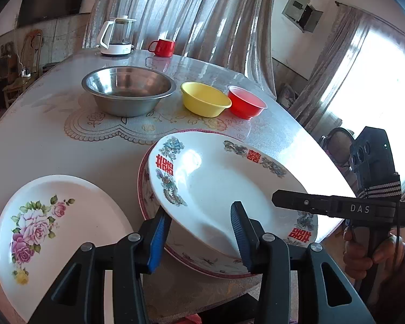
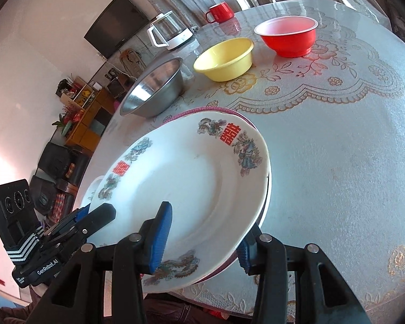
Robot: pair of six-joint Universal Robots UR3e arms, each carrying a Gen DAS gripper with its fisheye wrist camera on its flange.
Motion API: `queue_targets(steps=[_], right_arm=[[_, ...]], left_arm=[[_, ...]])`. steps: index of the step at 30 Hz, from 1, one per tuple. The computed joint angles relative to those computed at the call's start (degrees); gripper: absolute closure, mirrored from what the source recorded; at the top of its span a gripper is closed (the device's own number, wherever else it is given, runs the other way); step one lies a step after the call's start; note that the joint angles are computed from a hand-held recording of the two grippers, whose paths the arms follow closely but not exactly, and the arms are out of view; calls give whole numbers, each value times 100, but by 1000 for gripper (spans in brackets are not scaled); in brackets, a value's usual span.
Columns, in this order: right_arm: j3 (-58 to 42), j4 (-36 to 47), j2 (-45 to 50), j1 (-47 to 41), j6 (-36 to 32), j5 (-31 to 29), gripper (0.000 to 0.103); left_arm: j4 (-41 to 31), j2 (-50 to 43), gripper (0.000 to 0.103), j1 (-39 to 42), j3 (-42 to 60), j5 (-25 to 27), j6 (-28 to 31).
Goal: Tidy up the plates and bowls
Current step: 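Lift the double-happiness plate and lower it onto the purple-flower plate, then open the left gripper and withdraw it from the stacked plates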
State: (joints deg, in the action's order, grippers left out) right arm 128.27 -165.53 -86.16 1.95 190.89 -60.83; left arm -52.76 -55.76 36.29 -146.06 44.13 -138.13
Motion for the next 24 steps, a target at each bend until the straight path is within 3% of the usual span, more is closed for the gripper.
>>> queue_targets(steps=[4,15,24], right_arm=[[30,128,-99,-11,-80,-11,59],[-299,762,-256,386,-525,-504,59],[-266,976,-496,381,-666,-782,62]], left_arm=[[-219,62,58,123,-50,37,109],[-2285,1033,51,1049,176,-451,1212],[-2110,1074,46,996,130,-354,1022]])
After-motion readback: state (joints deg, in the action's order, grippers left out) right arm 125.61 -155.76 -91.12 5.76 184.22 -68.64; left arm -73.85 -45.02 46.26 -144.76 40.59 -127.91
